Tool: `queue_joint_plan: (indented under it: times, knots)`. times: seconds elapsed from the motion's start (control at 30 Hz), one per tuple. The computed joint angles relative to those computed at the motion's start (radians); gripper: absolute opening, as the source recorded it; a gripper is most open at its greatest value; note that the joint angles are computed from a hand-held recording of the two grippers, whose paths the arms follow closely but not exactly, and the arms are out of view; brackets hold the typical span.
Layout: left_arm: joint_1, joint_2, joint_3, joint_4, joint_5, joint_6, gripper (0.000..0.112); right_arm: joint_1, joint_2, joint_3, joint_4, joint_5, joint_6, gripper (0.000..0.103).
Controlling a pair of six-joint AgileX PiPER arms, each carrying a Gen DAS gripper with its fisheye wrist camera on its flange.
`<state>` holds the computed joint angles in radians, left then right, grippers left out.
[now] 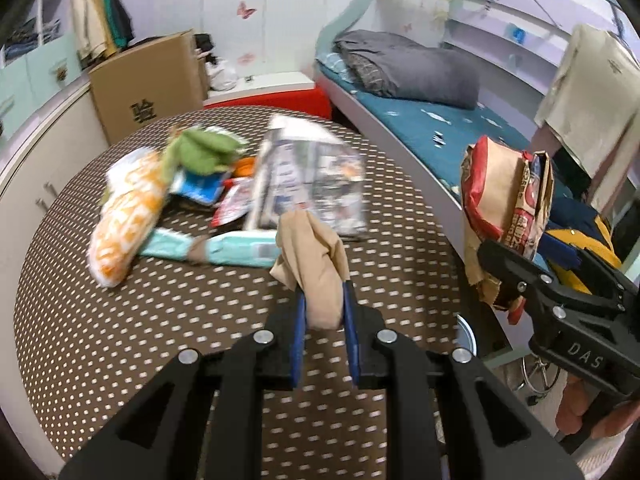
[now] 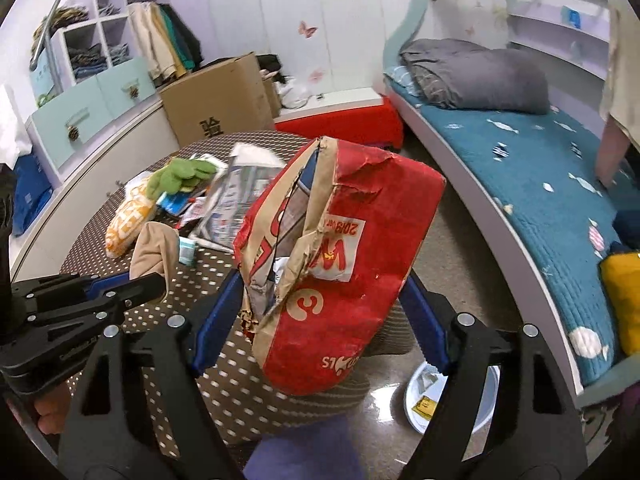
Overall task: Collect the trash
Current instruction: 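Carry the red snack bag and tan cloth with both tools over the blue bucket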
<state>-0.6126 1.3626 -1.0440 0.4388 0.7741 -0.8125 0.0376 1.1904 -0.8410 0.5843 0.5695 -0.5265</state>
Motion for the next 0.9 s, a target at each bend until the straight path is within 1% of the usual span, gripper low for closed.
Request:
queue_joint_plan:
  times: [0.13,0.27,0.43,0.5,0.63,0.83,0.9]
  knots:
    - [-0.065,0.069,-0.063,0.004,0.002,-0.001,0.017,-0.137,-0.024,0.027,0.079,0.047,-0.114,0.077]
    - [-0.148,0.167,-0.156,0.029,0.017,-0.014,0.017,-0.293,-0.027,0.048,0.157,0.102,-0.233,0.077]
    - [-0.224,0.308,-0.306,-0.004,0.037,0.036,0.017,-0.511,-0.008,0.064,0.233,0.184,-0.382,0.077]
    - [-0.253,0.376,-0.381,-0.033,0.046,0.079,0.017,-0.592,0.008,0.066,0.247,0.21,-0.422,0.077]
    - [-0.297,0.492,-0.521,-0.072,0.088,0.139,0.017,-0.74,0.062,0.058,0.269,0.254,-0.504,0.077]
    - [-0.345,0.693,-0.784,-0.158,0.174,0.257,0.017,-0.886,0.167,0.026,0.253,0.265,-0.551,0.077]
    - [-0.355,0.754,-0.867,-0.179,0.207,0.287,0.017,-0.909,0.195,0.016,0.245,0.26,-0.55,0.077]
